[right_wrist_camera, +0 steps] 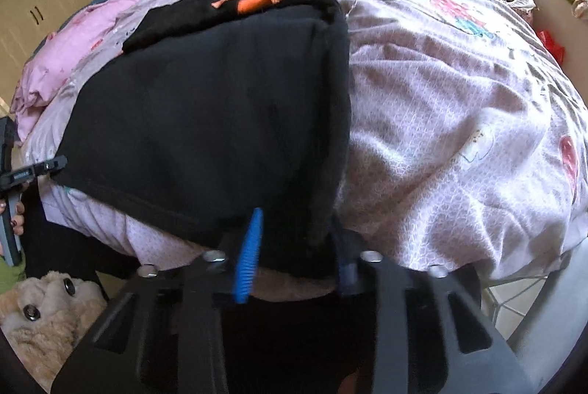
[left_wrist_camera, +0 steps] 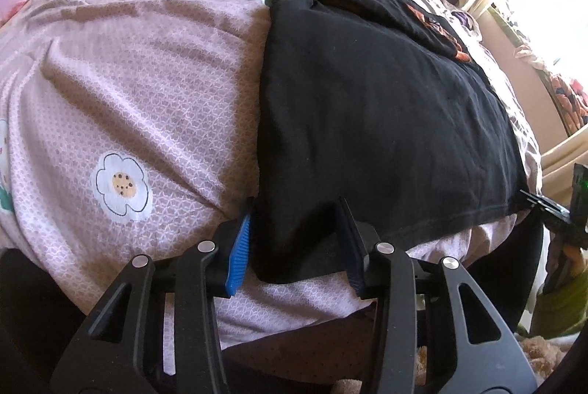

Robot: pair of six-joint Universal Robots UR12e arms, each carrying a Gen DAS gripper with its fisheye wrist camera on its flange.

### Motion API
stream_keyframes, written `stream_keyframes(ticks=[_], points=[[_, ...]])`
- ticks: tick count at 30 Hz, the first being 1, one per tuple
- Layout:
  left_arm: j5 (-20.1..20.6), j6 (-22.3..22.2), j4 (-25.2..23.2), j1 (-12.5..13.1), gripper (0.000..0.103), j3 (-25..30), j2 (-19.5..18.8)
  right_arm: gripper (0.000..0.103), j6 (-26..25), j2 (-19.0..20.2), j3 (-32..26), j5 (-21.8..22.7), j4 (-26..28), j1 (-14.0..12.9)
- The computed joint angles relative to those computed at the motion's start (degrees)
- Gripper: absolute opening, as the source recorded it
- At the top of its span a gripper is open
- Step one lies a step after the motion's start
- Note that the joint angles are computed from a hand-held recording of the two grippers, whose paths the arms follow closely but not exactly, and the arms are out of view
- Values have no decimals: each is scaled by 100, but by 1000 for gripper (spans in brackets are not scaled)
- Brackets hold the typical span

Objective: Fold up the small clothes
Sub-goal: 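Close both grippers on the shirt hem, then lift the hem with both grippers and fold it over toward the collar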

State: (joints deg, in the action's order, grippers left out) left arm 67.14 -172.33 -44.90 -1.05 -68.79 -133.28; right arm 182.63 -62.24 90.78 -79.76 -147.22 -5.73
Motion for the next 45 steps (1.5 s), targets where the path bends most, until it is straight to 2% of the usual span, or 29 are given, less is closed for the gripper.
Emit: stream_keyframes(ticks=[1,5,11,12,15,21,29,34,38,45], points=[[-23,-16,-6,6,35,3,-3,10,-20,-4,13,42,-12,-7],[6,-68,20,0,34,-6,0,9,-172,-87,162,239,-504,-14],[-15,-151,112,1,5,-32,16,9,-34,-139,216,579,-1204,-87],[-21,-132,161,-4,4,-43,31,9,33,-141,215,587,-1316,-100],[-148,-125,349,17,3,-85,87,9,222,-138,202,582,-1636,-142],[-570,-479,1072,128,2,-81,170,9,485,-89,142,481,-2269,-177],[-688,-992,1803,146,2,180,71,9,732,1,-28,123,-2765,-144],[-592,-1201,2098,85,2,476,-67,9,739,60,-212,-341,-2808,-57],[-541,-1343,2176,72,2,659,-152,9,876,145,-371,-387,-2917,-50],[-199,-1376,2361,-18,2,933,-265,9,968,288,-634,-492,-3009,-36]])
